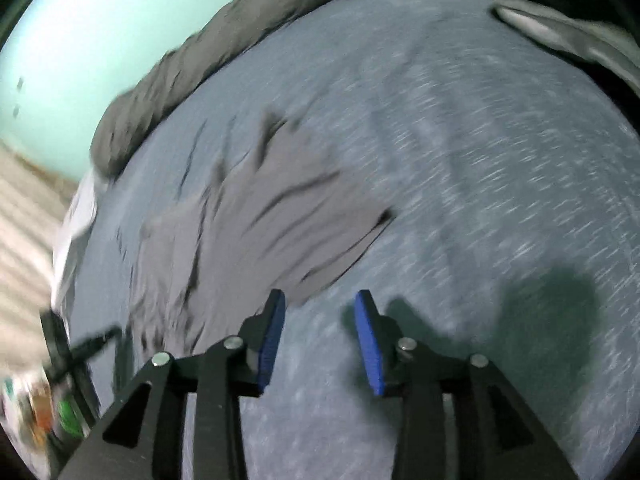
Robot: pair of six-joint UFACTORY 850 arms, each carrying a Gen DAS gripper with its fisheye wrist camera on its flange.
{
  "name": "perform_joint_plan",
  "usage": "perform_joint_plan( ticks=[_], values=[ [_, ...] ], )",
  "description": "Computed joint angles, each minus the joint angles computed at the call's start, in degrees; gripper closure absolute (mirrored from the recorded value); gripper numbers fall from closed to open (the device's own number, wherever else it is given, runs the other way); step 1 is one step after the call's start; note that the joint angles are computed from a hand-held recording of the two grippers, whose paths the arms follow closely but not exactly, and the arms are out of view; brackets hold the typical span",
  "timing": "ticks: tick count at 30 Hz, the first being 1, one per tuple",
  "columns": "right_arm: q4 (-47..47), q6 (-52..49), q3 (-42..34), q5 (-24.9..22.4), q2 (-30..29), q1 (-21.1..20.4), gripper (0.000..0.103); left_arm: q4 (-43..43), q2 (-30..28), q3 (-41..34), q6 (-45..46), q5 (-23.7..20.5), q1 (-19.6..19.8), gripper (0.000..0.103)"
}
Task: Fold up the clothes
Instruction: 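Move both tools to the waistband of the grey briefs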
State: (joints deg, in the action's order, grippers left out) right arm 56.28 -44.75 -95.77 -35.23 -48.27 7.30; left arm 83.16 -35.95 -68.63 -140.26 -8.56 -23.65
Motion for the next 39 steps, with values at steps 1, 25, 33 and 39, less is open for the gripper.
perform_joint_plan(
  ticks=[1, 25, 33, 39],
  values=[
    [-0.5, 1.5, -1.7, 0.1, -1.2, -0.2, 0.065, 2.5, -0.4, -0.2, -2.7, 0.8, 0.3, 0.082],
    [1.6, 3.2, -8.0, 5.0, -6.8, -1.8, 0.102, -2.9, 1.1, 1.9, 4.0, -0.2, 0.2, 0.101],
    [-8.8, 11.2, -11.2, 4.6, -9.0, -0.7, 0.102, -15.8, -0.2, 1.7, 15.9, 1.7, 0.8, 0.101],
    [-15.2, 15.7, -14.5, 2.3, -9.6, -0.5, 0.094, -28.2, 2.0, 2.9, 29.1, 0.4, 0.8, 0.099]
  ],
)
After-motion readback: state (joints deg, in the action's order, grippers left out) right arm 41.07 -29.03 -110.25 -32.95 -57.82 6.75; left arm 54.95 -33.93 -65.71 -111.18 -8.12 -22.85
